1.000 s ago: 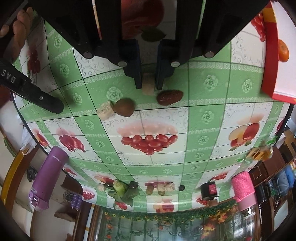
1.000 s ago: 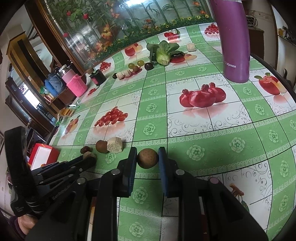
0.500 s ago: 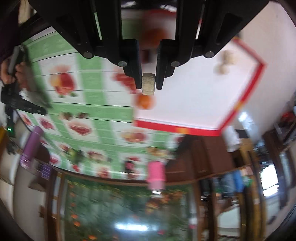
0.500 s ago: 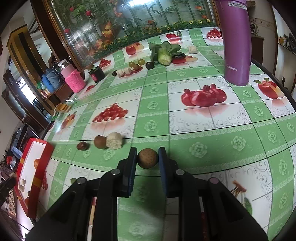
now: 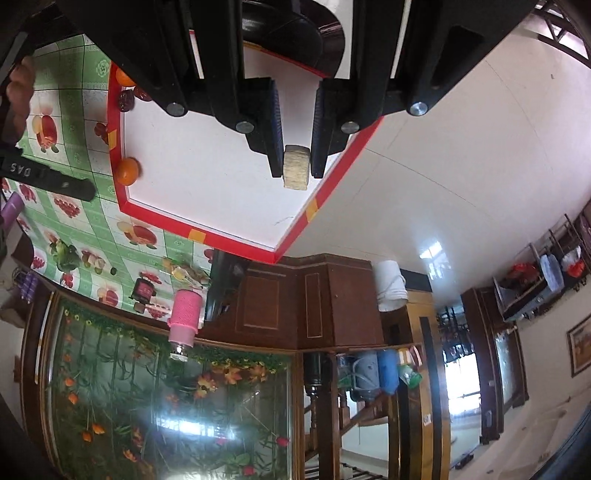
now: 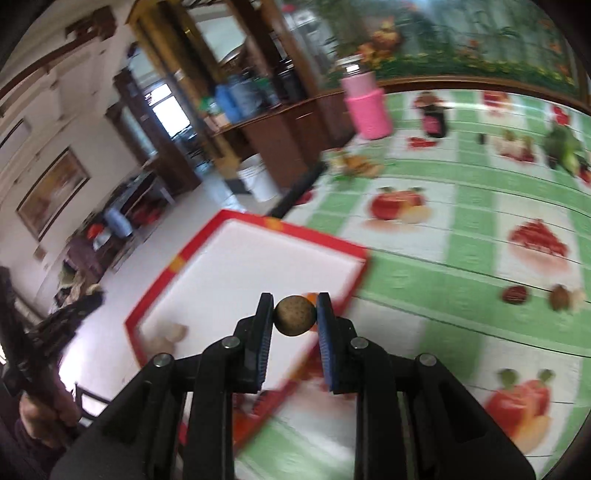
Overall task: Organize fruits
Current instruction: 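Carry cake cube and brown fruit into the tray and open both tools, then withdraw both open tools from the tray back over the table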
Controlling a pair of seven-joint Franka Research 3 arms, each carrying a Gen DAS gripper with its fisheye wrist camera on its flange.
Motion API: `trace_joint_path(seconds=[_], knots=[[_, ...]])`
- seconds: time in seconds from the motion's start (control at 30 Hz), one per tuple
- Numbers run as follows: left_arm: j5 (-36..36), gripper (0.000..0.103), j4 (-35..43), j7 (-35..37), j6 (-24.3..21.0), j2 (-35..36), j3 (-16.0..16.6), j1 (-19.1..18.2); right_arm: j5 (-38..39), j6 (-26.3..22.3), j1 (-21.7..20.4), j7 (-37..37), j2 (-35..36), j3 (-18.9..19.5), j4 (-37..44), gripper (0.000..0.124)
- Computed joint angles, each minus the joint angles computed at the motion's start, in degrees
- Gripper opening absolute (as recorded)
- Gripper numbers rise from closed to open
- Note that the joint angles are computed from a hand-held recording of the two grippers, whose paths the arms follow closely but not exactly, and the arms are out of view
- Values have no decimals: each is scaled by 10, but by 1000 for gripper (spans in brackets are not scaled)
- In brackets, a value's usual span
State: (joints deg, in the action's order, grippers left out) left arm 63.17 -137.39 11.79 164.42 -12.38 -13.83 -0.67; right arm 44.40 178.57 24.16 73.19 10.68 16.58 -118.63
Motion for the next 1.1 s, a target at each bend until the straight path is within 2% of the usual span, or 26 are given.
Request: trace_joint_path(seconds=[0.1,0.17,0.27,0.4,0.43,0.47,0.5,0.53,0.57,0.63,0.67,0.73,0.8,0.9,0.97,1.1], knots=[[-26,13,7,34,22,28,11,-7,-72,-20,43,62,36,-30,36,25],[-50,13,16,66,27,50,16,-13,-105,-34,56,89,53,-39,51,25],[-105,13,29,121,24,83,25,-25,-197,-57,104,169,77,-88,70,26],[-191,13,28,194,31,102,39,-36,-250,-109,103,214,100,-94,97,26],[-214,16,29,215,27,105,40,-39,-265,-123,103,224,101,-97,98,26],[-233,23,28,228,26,106,42,-41,-275,-138,101,230,100,-97,101,26],[-250,27,21,242,35,102,45,-41,-269,-142,86,217,96,-84,98,26],[-261,35,12,254,49,94,47,-41,-259,-138,74,209,89,-74,92,26],[-243,46,6,240,55,84,45,-36,-242,-125,61,199,78,-63,80,26],[-187,62,-1,193,57,64,35,-21,-158,-86,6,130,44,-13,43,26],[-150,66,-12,164,61,46,28,-9,-120,-70,-12,100,25,1,24,27],[-119,66,-21,142,57,27,20,4,-95,-37,-10,94,-10,-11,-12,32],[-105,66,-45,130,57,-4,15,14,-76,-1,-9,95,-51,-26,-61,43],[-113,67,-73,129,55,-33,10,23,-126,31,2,162,-105,-61,-132,44],[-124,67,-92,129,43,-54,3,26,-156,37,-4,198,-135,-72,-172,44],[-140,68,-111,130,23,-81,-15,27,-124,49,15,184,-175,-108,-223,44]])
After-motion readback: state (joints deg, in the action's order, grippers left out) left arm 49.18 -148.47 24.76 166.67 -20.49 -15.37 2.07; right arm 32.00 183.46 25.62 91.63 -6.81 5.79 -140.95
